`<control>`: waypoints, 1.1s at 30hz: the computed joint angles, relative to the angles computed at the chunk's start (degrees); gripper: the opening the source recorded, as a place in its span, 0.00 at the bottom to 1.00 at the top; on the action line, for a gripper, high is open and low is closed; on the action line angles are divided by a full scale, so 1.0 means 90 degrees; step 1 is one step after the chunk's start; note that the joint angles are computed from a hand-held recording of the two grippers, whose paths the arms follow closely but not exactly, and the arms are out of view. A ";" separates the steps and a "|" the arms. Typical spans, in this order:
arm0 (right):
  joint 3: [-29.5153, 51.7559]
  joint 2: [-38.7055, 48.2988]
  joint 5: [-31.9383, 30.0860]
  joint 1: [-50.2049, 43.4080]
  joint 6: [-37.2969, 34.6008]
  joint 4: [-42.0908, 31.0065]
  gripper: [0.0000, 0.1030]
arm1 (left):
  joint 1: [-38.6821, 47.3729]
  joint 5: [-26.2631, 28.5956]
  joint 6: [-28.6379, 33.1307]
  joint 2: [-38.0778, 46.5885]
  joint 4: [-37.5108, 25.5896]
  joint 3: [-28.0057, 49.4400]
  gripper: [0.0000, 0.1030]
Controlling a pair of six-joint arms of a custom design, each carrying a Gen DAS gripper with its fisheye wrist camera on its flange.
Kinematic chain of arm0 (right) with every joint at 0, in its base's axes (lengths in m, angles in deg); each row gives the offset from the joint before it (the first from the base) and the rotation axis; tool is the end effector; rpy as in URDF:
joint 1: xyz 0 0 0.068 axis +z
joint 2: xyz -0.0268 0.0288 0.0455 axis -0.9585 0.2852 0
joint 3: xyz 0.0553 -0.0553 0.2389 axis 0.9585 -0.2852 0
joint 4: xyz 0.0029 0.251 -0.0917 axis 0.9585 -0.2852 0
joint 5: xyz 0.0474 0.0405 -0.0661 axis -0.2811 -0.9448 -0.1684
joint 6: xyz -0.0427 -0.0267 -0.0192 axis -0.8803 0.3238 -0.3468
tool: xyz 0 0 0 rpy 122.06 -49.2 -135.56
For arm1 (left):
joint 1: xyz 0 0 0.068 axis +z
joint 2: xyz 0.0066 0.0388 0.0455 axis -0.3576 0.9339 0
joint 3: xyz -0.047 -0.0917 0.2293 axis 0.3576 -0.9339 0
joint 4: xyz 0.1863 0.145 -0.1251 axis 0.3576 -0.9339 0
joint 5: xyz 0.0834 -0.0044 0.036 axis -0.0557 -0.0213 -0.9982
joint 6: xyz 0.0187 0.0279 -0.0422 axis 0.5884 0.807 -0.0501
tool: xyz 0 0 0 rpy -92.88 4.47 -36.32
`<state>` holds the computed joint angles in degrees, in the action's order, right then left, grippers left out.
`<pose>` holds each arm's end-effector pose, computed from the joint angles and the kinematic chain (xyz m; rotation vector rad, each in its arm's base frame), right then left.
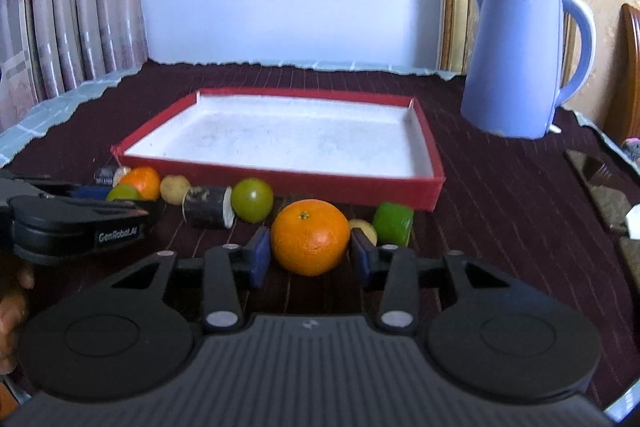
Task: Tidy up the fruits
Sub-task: 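Lift the green tomato with the left tool while the right tool lifts the mandarin over the tray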
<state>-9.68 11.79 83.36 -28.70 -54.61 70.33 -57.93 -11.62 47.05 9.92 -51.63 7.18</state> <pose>0.2305 0.2163 0.1247 -0.5001 2.0569 0.3100 0.2200 -0.1344 0.1327 -0.3274 2.2120 0.3094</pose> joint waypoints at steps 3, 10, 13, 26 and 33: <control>0.0078 -0.0028 -0.0034 -0.0093 -0.0027 -0.0028 0.39 | 0.0088 0.0003 0.0061 -0.0052 -0.0060 0.0038 0.32; 0.0176 -0.0064 -0.0108 -0.0243 -0.0053 -0.0022 0.39 | 0.0234 -0.0035 0.0243 -0.0055 -0.0129 0.0176 0.32; 0.0273 -0.0035 -0.0136 -0.0283 -0.0105 -0.0043 0.39 | 0.0263 -0.0076 0.0350 -0.0051 -0.0135 0.0250 0.32; 0.0636 0.0136 -0.0196 -0.0417 -0.0237 -0.0126 0.39 | 0.0444 -0.0023 0.0708 0.0225 -0.0069 0.0643 0.32; 0.0972 0.0321 -0.0251 -0.0530 -0.0320 -0.0248 0.39 | 0.0668 0.0008 0.0983 0.0467 0.0033 0.0935 0.32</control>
